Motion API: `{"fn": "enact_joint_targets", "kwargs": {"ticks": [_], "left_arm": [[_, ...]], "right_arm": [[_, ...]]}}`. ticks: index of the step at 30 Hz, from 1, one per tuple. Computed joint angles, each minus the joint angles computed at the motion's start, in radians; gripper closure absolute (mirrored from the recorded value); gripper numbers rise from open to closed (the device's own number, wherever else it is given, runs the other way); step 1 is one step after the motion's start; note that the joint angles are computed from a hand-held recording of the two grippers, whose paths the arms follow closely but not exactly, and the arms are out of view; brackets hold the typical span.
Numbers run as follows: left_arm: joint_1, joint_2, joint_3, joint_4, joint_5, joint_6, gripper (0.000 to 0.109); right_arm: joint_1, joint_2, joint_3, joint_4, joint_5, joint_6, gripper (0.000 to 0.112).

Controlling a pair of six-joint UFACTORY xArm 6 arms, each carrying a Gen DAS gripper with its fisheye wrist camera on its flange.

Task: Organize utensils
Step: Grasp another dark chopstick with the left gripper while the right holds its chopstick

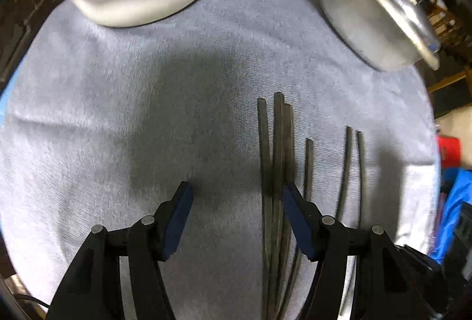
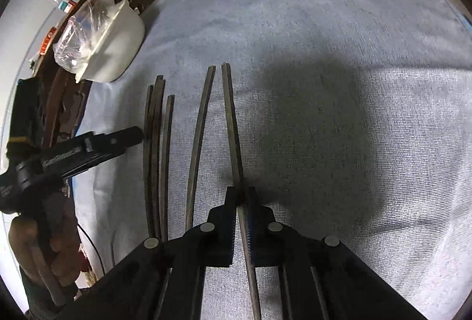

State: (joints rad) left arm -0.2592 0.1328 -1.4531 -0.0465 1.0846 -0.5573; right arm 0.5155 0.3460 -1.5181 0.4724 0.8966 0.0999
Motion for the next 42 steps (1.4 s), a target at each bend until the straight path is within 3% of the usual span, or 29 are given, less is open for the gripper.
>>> {"fn": "enact_joint_targets", "kwargs": {"ticks": [6, 17, 21, 23, 25, 26, 35, 42], "left_arm": [[-0.026, 0.058, -0.083, 0.076, 0.062, -0.047, 0.048], [-0.017, 0.091, -0.137, 0.077, 0.101, -0.031, 0.057], [-0.053, 0.156, -0.220, 0.148, 0.165, -0.034, 0.059], [-0.063, 0.177, -0.248, 0.150, 0.169, -0.007, 0.072], [-0.070, 0.201, -0.289, 0.134, 0.194, 0.067, 0.096], [-0.072, 0.208, -0.301, 0.129, 0.206, 0.097, 0.099], [-0.066, 0.115, -0.194, 0.110, 0.272, 0.331, 0.102], [-0.019, 0.102, -0.182, 0.051, 0.304, 0.346, 0.102]], "right_arm": [[-0.025, -0.037, 0.050, 0.051, -0.005, -0.051, 0.105], [-0.037, -0.045, 0.058, 0.071, 0.007, -0.077, 0.106], [-0.032, -0.032, 0.030, 0.037, 0.029, -0.061, 0.106], [-0.031, -0.024, 0.015, 0.026, 0.042, -0.055, 0.106], [-0.029, -0.016, -0.003, 0.010, 0.058, -0.045, 0.106], [-0.025, -0.011, -0.014, -0.006, 0.067, -0.039, 0.106], [0.013, -0.015, -0.067, -0.152, 0.204, 0.004, 0.106], [0.028, 0.052, -0.180, -0.249, 0.261, 0.099, 0.094]]}}
